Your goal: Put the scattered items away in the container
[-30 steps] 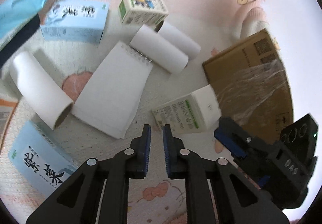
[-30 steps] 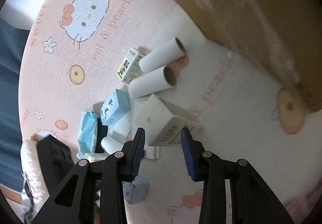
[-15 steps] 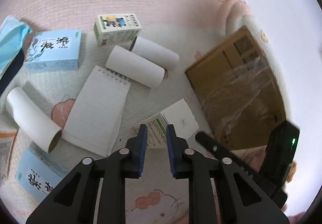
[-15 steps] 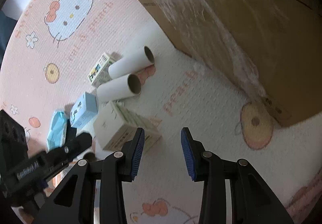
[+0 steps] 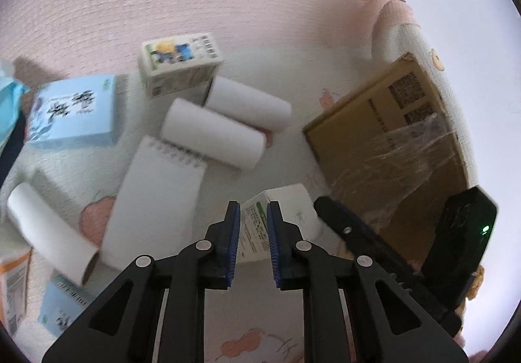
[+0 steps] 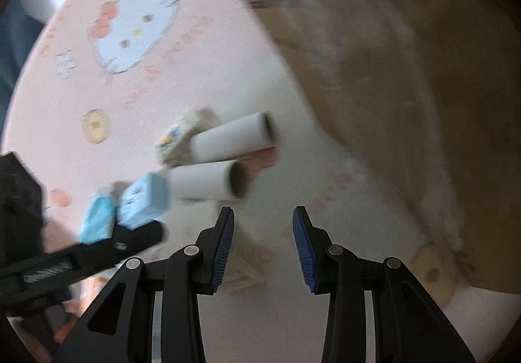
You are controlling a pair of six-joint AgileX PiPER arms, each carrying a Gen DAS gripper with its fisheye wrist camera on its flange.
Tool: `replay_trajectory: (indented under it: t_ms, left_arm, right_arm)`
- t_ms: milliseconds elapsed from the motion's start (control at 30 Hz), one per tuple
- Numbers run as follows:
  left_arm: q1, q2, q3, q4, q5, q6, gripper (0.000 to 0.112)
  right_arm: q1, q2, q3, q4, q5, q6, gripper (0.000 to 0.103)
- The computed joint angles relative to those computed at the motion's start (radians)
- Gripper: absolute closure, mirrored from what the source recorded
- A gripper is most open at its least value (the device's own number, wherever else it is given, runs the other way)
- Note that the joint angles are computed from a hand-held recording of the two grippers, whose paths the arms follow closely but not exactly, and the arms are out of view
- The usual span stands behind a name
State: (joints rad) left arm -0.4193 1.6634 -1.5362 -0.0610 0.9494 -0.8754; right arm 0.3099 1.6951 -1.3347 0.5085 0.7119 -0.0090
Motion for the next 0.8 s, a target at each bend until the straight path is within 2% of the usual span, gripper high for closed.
replay_trajectory:
  t_ms: [100, 200, 233, 333, 400, 467, 500, 567, 800]
  left_arm:
    - [-0.021, -0.071, 0.083, 0.039, 0.035, -0.044, 0.094]
    - [-0.015, -0.134, 0.164, 0.018, 0.059, -0.057, 0.094]
    - [-0.015, -0.155, 0.195, 0.017, 0.065, -0.073, 0.094]
    - [-0.03, -0.219, 0.279, 0.059, 0.075, -0.167, 0.094]
    - [-0.032, -0.255, 0.32, 0.066, 0.045, -0.209, 0.094]
    - [-0.036, -0.284, 0.344, 0.086, 0.015, -0.252, 0.09]
    - [-0.038, -0.286, 0.344, 0.095, 0.011, -0.259, 0.088]
    - [-0.039, -0.275, 0.331, 0.113, 0.007, -0.264, 0.073]
    - [-0.024, -0.207, 0.298, 0.064, -0.022, -0.212, 0.072]
  right_arm:
    - [0.012, -0.002, -0.006, 0.077, 0.043, -0.106, 0.068]
    - [0.037, -0.015, 0.012, 0.172, 0.061, -0.225, 0.068]
    - [0.048, -0.002, -0.008, 0.193, 0.096, -0.245, 0.068]
    - [0.067, 0.023, -0.034, 0.242, 0.16, -0.269, 0.068]
    - [0.052, 0.011, -0.009, 0.27, 0.159, -0.233, 0.067]
    - [0.032, -0.007, 0.009, 0.247, 0.144, -0.19, 0.062]
    - [0.028, -0.017, 0.016, 0.208, 0.132, -0.161, 0.057]
    - [0.011, -0.023, 0.026, 0.171, 0.12, -0.127, 0.057]
    - [0.0, 0.032, 0.04, 0.285, 0.156, -0.162, 0.057]
